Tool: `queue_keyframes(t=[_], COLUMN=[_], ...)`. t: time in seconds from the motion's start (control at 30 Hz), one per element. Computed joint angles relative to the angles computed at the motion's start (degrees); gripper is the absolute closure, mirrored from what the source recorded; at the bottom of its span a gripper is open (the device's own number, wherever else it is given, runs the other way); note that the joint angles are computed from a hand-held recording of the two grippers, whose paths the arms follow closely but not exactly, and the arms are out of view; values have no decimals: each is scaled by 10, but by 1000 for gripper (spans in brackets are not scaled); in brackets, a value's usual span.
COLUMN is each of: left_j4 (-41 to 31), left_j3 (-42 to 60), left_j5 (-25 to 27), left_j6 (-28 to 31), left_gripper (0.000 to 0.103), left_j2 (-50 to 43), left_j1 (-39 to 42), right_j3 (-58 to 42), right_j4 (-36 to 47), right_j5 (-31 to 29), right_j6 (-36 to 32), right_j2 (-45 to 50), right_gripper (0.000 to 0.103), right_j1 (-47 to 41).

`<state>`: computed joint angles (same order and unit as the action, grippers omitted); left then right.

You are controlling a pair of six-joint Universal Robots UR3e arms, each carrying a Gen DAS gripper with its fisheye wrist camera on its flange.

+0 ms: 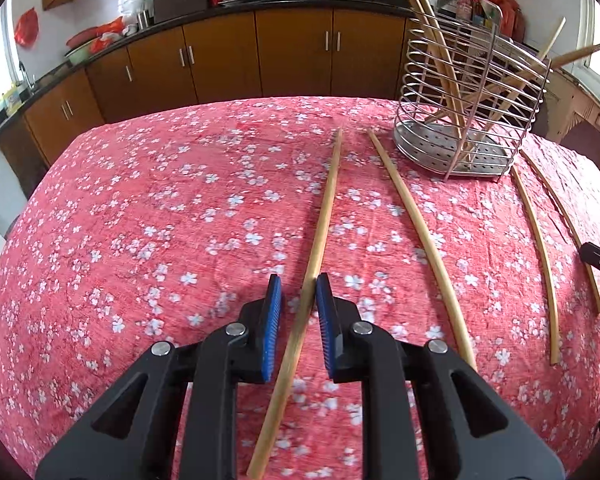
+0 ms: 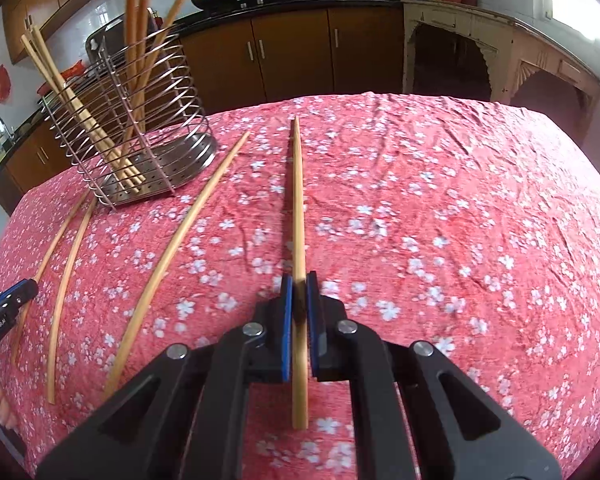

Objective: Organize utensils
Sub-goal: 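Close the right tool on a loose chopstick while the left tool grasps another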

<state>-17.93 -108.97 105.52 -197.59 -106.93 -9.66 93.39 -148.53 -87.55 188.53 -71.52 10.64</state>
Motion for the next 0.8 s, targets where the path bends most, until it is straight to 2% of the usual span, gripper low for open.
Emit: queue_keyframes(t=[0.2,0.5,0.8], left_j4=[21,19,17], left_j3=[-28,-31,-25], left_j5=[-17,-13,-4], left_j6=[28,12,0], left_gripper=[83,83,83], left_j2=[15,18,12], left_j1=[-1,-31,-39], right_j3=[38,76,73], right_j4=[-8,-28,-26], right_j5=[12,1,-11], right_j6=[-19,-27,-27], right_j2=[-27,-52,-50], right_gripper=[93,93,93], right_j1=[-12,-2,5])
